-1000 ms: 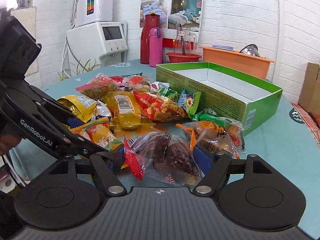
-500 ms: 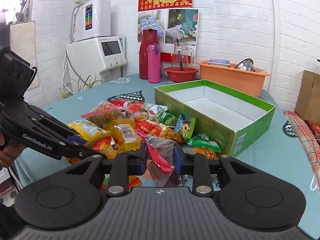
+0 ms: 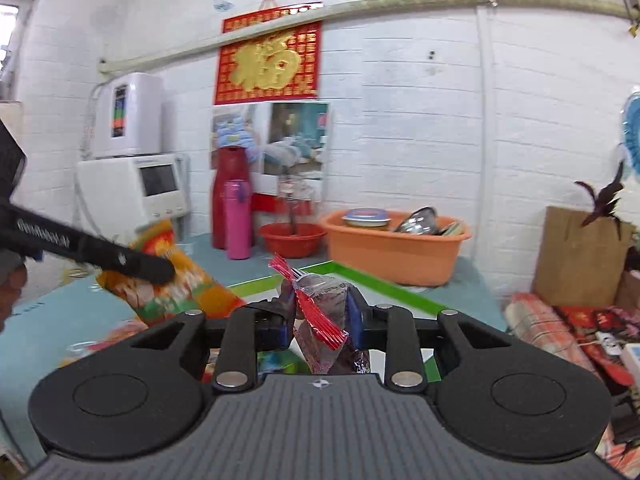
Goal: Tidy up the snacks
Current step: 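Grasp the orange-green snack bag with left tool while right grasps clear brown-snack bag, then carry both held bags over the green box and open both tools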
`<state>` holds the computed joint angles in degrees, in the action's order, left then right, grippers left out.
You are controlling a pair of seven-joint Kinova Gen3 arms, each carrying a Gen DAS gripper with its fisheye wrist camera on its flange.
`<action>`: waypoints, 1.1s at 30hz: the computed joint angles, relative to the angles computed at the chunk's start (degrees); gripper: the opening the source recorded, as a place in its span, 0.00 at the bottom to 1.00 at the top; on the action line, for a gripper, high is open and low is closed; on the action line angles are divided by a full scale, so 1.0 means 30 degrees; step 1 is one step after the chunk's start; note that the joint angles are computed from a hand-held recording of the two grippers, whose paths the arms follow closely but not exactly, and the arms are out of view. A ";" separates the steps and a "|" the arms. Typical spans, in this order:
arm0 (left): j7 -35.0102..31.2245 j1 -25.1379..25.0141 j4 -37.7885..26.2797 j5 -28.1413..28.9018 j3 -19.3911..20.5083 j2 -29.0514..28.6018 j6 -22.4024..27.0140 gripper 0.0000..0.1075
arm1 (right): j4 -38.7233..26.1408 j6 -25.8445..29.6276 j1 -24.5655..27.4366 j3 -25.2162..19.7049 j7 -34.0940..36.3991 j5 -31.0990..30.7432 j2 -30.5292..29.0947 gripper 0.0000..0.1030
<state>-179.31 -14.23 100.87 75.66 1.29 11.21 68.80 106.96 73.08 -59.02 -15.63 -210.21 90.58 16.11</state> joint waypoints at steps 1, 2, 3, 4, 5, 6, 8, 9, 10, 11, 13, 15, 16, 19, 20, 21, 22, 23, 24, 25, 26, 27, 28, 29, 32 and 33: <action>0.0055 0.0294 -0.0134 0.0431 0.0204 0.0176 -0.0466 0.43 | -0.0118 0.0084 0.0146 0.0153 0.0150 -0.0029 0.0160 0.46; 0.0234 0.0570 -0.0402 0.0744 0.0402 0.0420 -0.0815 0.43 | -0.0137 0.0059 0.0326 0.0301 0.0238 -0.0042 0.0273 0.46; 0.0369 0.0845 -0.0664 0.1020 0.0600 0.0714 -0.1206 0.43 | -0.0193 -0.0120 0.0559 0.0435 0.0340 -0.0065 0.0373 0.46; 0.0492 0.1158 -0.0871 0.1253 0.0802 0.0996 -0.1749 0.43 | -0.0230 -0.0367 0.0803 0.0567 0.0363 -0.0023 0.0490 0.46; 0.0733 0.1451 -0.1135 0.1315 0.0992 0.1291 -0.2202 0.43 | -0.0220 -0.0619 0.1028 0.0689 0.0377 0.0058 0.0602 0.46; 0.1169 0.1691 -0.1620 0.1192 0.1167 0.1730 -0.2501 0.43 | -0.0244 -0.0778 0.1200 0.0792 0.0470 0.0078 0.0758 0.46; 0.1995 0.2194 -0.2287 0.0852 0.1538 0.2448 -0.3387 0.43 | -0.0392 -0.1231 0.1581 0.1013 0.0625 0.0076 0.1115 0.46; 0.2238 0.2367 -0.2546 0.0698 0.1709 0.2756 -0.3860 0.43 | -0.0438 -0.1459 0.1725 0.1103 0.0693 0.0073 0.1282 0.46; 0.2457 0.2548 -0.2744 0.0514 0.1890 0.3015 -0.4344 0.43 | -0.0446 -0.1776 0.1895 0.1200 0.0667 0.0151 0.1402 0.46; 0.2634 0.2685 -0.2953 0.0299 0.2062 0.3317 -0.4753 0.44 | -0.0434 -0.2050 0.2035 0.1297 0.0636 0.0310 0.1531 0.46; 0.3323 0.2940 -0.3491 -0.0328 0.2372 0.3887 -0.5516 0.44 | -0.0666 -0.2128 0.2082 0.1490 0.1143 0.0603 0.1993 0.45; 0.3922 0.3078 -0.3975 -0.1046 0.2697 0.4405 -0.6115 0.45 | -0.1451 -0.2068 0.2081 0.1742 0.2590 0.0270 0.2677 0.38; 0.4052 0.3089 -0.4125 -0.1333 0.2865 0.4617 -0.6414 0.46 | -0.1737 -0.2193 0.2092 0.1877 0.3148 0.0123 0.2946 0.36; 0.4120 0.3063 -0.4246 -0.2026 0.3374 0.5032 -0.7266 0.75 | -0.1799 -0.3430 0.2723 0.1880 0.3779 0.0448 0.3396 0.57; 0.4281 0.3011 -0.4225 -0.2227 0.3490 0.5070 -0.7493 0.96 | -0.1731 -0.3591 0.2783 0.1865 0.3860 0.0602 0.3547 0.69; 0.4332 0.3077 -0.4069 -0.2189 0.3394 0.4984 -0.7766 0.96 | -0.1751 -0.3442 0.2489 0.2167 0.3843 0.0613 0.3654 0.76; 0.4073 0.2823 -0.3737 -0.1903 0.3653 0.4822 -0.8195 0.96 | -0.1870 -0.2982 0.1910 0.2628 0.4136 0.0314 0.3740 0.93; 0.3502 0.2439 -0.3331 -0.1428 0.3984 0.4627 -0.8503 0.96 | -0.2084 -0.2277 0.1565 0.2734 0.4574 -0.0094 0.3804 1.00; 0.3243 0.2143 -0.3186 -0.1204 0.4155 0.4453 -0.8521 0.96 | -0.2141 -0.1503 0.1311 0.2689 0.4700 -0.0278 0.3762 1.00; 0.3294 0.2063 -0.3160 -0.1161 0.3973 0.4256 -0.8232 0.96 | -0.2036 -0.1000 0.1030 0.2721 0.4555 -0.0311 0.3605 1.00; 0.3562 0.1925 -0.3137 -0.1216 0.3863 0.4043 -0.7951 0.96 | -0.1880 -0.0565 0.0781 0.2690 0.4261 -0.0280 0.3348 1.00; 0.3756 0.1753 -0.2977 -0.1153 0.3763 0.3729 -0.7667 0.96 | -0.1618 -0.0087 0.0500 0.2622 0.3696 -0.0068 0.3057 1.00; 0.3849 0.1595 -0.2790 -0.1070 0.3636 0.3399 -0.7391 0.96 | -0.1312 0.0471 0.0180 0.2501 0.3115 0.0251 0.2796 1.00; 0.3978 0.1501 -0.2591 -0.1082 0.3449 0.3025 -0.7172 0.96 | -0.1017 0.1083 -0.0131 0.2337 0.2591 0.0567 0.2574 1.00; 0.4049 0.1203 -0.1770 -0.1133 0.2780 0.1841 -0.6427 0.96 | -0.0745 0.2874 -0.0919 0.1721 0.1696 0.0861 0.2187 1.00; 0.3588 0.0957 -0.1345 -0.0821 0.2572 0.1484 -0.5983 0.96 | -0.0765 0.3285 -0.1108 0.1524 0.1417 0.0802 0.2126 1.00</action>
